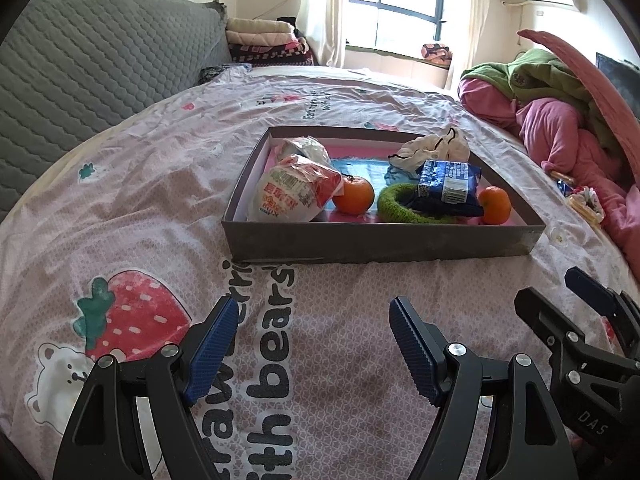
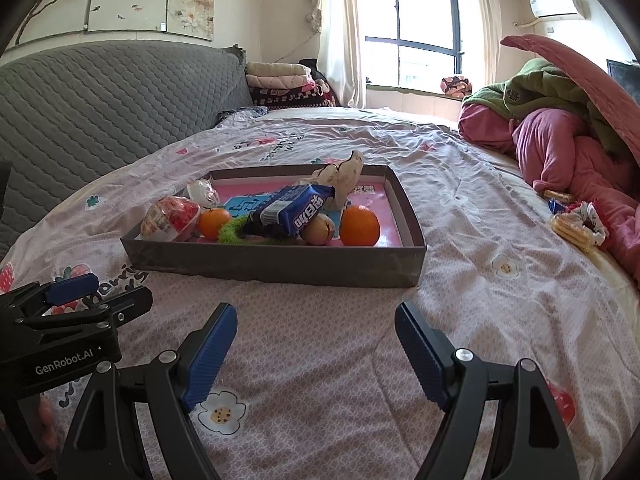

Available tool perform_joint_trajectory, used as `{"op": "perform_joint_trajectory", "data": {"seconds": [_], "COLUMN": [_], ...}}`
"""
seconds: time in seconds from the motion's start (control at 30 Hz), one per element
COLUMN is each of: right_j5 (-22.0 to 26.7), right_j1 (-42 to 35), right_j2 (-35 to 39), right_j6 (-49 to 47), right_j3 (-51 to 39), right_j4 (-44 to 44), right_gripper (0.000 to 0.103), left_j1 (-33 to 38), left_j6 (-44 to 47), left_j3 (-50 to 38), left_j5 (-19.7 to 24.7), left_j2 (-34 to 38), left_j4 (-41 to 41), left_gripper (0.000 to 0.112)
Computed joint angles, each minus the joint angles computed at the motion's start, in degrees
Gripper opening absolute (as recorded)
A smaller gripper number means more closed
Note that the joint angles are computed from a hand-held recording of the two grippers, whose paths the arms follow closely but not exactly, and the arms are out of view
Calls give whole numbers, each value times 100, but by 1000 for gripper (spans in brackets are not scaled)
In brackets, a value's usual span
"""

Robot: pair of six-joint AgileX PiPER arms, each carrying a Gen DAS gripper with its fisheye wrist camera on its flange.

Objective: Organize objects

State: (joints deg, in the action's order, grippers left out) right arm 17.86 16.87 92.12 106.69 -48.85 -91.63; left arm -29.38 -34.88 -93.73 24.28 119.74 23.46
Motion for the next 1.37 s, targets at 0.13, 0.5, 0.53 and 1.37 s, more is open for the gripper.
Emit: {"op": "perform_joint_trajectory", "data": {"seconds": [0.13,0.5,0.53,1.37], "right_j5": [37,33,17,-68], "right_j1": [38,43,36,-5], "right_j2": [53,153,157,284], "right_j6": [-22,-87,-113,-581], "right_j3": [-9,-51,-52,-169], "right_j4": [55,112,131,526], "right_gripper": [81,81,81,81], "left_j1": [-6,-25,-18,-63], "left_j6": [-31,-61,-62,-191], "left_j3": [45,96,102,40], "left_j5": [-60,-88,-97,11], "left_j2": [25,59,57,114], "left_j4": [58,83,60,259], "left_gripper": [79,79,79,79]}}
